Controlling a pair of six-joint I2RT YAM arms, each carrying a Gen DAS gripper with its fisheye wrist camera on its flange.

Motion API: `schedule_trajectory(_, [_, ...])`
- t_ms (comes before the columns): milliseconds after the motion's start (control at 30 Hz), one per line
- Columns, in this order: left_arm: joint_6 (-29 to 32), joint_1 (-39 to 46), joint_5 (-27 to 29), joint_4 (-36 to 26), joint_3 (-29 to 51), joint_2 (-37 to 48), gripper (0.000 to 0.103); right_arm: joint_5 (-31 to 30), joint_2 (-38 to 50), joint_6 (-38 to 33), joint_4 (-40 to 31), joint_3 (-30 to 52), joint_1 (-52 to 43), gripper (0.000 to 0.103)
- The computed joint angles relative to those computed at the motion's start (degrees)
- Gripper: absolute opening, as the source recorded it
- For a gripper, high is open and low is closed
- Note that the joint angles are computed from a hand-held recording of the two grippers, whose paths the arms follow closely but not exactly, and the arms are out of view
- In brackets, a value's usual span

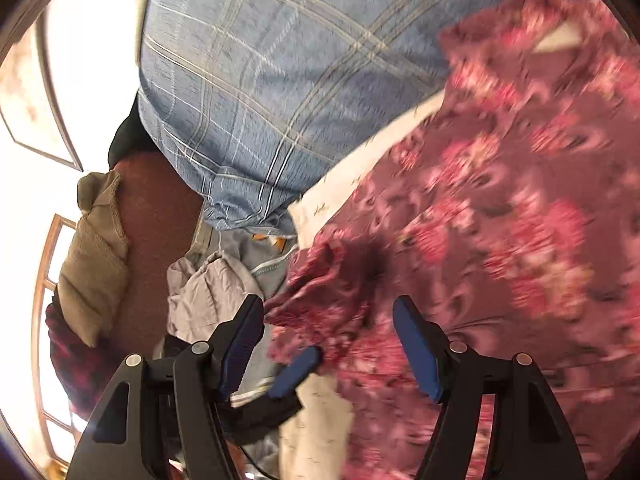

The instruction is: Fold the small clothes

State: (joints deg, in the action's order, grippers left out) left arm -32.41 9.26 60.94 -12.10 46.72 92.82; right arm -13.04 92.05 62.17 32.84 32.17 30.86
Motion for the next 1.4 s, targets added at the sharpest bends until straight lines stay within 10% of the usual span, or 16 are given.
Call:
schedule_trajectory(300, [0.6,2.9,-2.2,-2.5,1.0,0.0,0.053,-1.0,6.5,4.8,-4.8,6.9,1.4,0.063])
schedule_trajectory(367, [1.3,2.5,-2.0,-3.3,1.3,0.1,0.053,0.3,6.3,1.9,-8.0,8.4,2.1,0.010])
schedule_trajectory(400, [1.9,2.0,-2.2,-3.8,1.5,-0.2,0.053,1.2,5.8,0.4,-8.9,8.4,2.4,0.007])
schedule_trajectory(700, [8.5,-5.2,-4.5,-8.3,3.2,-1.8,0.064,9.6,-14.2,-7.1,-14.3,-2.4,-1.8,0.006])
schedule_trajectory(1167, [8.6,-13.6,-9.2,-8.4,3.7,1.9,0.071,-3.9,-49.4,-17.7,-35.6,-16.9,-37.9,0.006])
schedule_trajectory(1233, [6.0,-13.0,-9.3,-4.8,2.3,1.6,0.068,-7.8,-49.5,-20.0,-36.9,-17.9,-44.0,0.006])
schedule_trajectory(1333, [4.4,-12.6,-11.3,-1.3,0.8,0.7,0.023,-11.6,-47.5,-24.2,-38.1,-18.0,-49.9,0.006])
schedule_trajectory(1400, [4.2,-12.4,-12.0,-0.5,0.6,0.7,0.013,-13.8,-47.2,-26.2,-38.3,-17.8,-52.9,0.006])
